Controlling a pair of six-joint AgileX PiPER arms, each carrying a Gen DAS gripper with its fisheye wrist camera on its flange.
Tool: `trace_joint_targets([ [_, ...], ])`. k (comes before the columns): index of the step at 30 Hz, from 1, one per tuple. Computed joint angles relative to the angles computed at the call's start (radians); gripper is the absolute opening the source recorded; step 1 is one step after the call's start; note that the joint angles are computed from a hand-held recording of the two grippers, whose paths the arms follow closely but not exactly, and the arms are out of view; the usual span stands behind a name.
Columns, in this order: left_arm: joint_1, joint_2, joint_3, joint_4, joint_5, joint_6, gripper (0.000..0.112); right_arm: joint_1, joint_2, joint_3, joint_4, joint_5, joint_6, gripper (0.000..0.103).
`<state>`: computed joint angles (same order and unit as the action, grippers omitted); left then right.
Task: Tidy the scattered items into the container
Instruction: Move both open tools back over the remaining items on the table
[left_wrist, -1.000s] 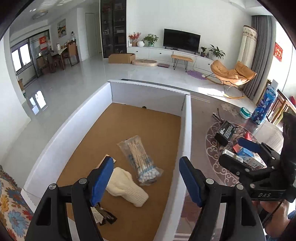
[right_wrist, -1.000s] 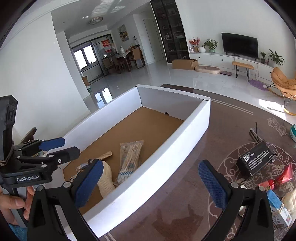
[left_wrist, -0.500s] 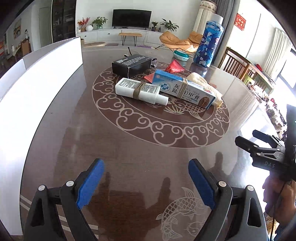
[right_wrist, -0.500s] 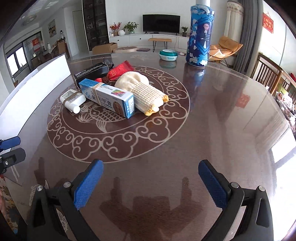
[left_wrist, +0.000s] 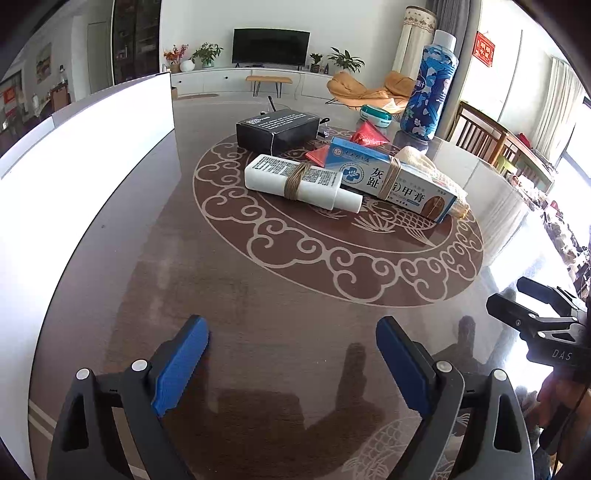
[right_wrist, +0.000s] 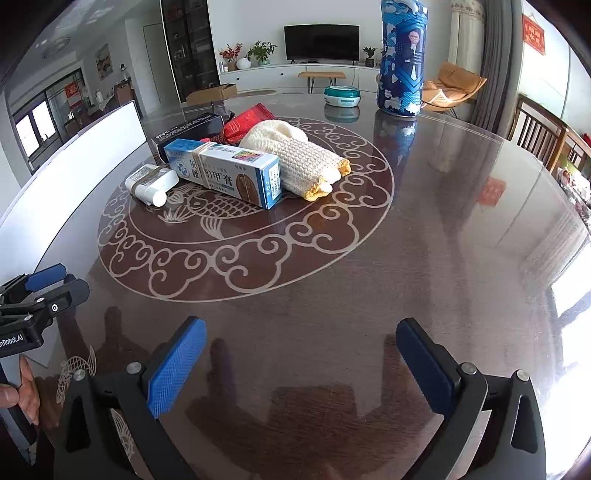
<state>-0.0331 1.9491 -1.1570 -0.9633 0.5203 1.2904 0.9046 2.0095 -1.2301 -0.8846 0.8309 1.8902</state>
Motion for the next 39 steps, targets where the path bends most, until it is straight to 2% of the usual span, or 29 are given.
trace_joint_targets([
  [7,-0.025,-0.008,0.013,0.030,-0.046,-0.020,0.094,-0.003,-0.024,0.043,-0.018,-0.015,0.090,0.103],
  [13,-0.030,-0.008,0.014,0.043,-0.057,-0.029,0.095,-0.005,0.002,-0.004,0.028,0.024,0.025,0.103],
  [21,-0.054,-0.017,0.030,0.092,-0.100,-0.065,0.095,-0.004,0.001,-0.002,0.030,0.027,0.027,0.103],
  [32,-0.070,-0.020,0.030,0.146,-0.123,-0.111,0.095,-0.004,0.008,-0.016,0.049,0.049,0.010,0.103],
  [39,-0.076,-0.015,0.021,0.181,-0.123,-0.143,0.100,-0.004,0.014,-0.030,0.066,0.065,-0.015,0.103],
])
